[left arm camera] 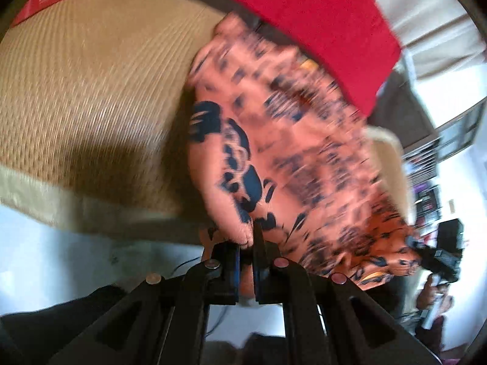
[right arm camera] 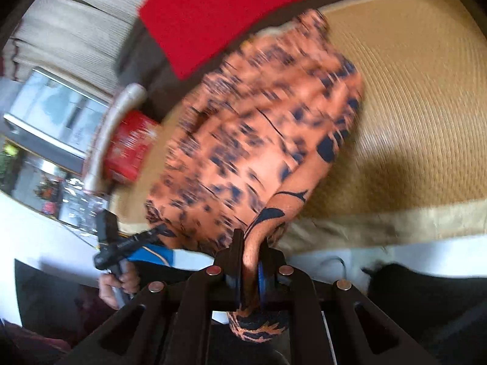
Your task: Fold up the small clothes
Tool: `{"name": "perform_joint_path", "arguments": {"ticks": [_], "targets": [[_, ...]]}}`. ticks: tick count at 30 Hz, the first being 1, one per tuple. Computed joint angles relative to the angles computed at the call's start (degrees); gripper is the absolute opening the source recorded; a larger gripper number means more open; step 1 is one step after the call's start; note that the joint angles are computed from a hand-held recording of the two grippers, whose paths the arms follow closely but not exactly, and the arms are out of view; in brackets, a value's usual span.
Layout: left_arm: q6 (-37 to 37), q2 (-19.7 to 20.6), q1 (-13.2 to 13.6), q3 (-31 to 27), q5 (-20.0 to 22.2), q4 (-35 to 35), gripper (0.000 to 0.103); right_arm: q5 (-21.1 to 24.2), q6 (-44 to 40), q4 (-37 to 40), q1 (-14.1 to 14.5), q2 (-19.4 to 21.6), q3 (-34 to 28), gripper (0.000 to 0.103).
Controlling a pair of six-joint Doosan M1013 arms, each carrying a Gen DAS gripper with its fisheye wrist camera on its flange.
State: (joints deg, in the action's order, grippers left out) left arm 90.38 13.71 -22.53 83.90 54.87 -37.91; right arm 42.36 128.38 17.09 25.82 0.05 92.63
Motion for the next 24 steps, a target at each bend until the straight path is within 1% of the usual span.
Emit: {"name": "perform_joint_path", "arguments": {"ticks": [3,5,7,11,12,15,16,19,21,22,24], "targets": [[1.88,0.25,1.06,-3.55,-0.95,-2.30,0.006,-2.07,-1.35,-0.64,-0.61,-0.39,-1.85,0.008],[3.10,1.22,1.54,-6.20,-1.79,-2.83,0.006,-3.41,-2.59,-0.29,-1.53,-0.32,-3.07,0.008],[3.49,2.38,1.84,-9.75,-2.04,-2.75,0.006,-3.43,-2.65,-1.67,-2.34,0.49,-5.16,0.008],[0.23,6.06,1.95,-18.03,-1.29,1.70,0.006,-3.95,-2.25,-4.23,-4.68,2.35,-8.72,0.008],[-0.23,6.78,2.62,-19.83,-0.37,1.92,0.006,-4.38,-2.05,-4.47,-5.35,2.77,-9.41,0.008],[-3.23,10.26,2.73,-25.52,0.15,3.91,0.006,-6.57,-0.34,-5.45,-7.47,5.27,-12.02,0.008],[-3.54,11.20,2.94,-26.43,0.01,3.77,0.006,-7.37,0.36,-5.40,-8.14,5.95,-12.66,0.008],[-7.15,15.49,2.96,-32.12,0.47,6.44,0.006,-9.88,3.17,-6.42,-10.07,8.82,-14.69,0.008],[-10.03,18.58,2.77,-36.24,0.59,8.14,0.006,-12.08,7.46,-8.05,-11.26,10.67,-15.31,0.008],[-11.23,19.99,2.61,-37.79,0.26,8.95,0.006,-13.62,9.94,-8.82,-11.78,11.30,-15.10,0.008],[-14.78,22.98,2.06,-41.13,0.34,12.30,0.006,-15.75,18.96,-13.36,-12.52,12.54,-14.38,0.008]]}}
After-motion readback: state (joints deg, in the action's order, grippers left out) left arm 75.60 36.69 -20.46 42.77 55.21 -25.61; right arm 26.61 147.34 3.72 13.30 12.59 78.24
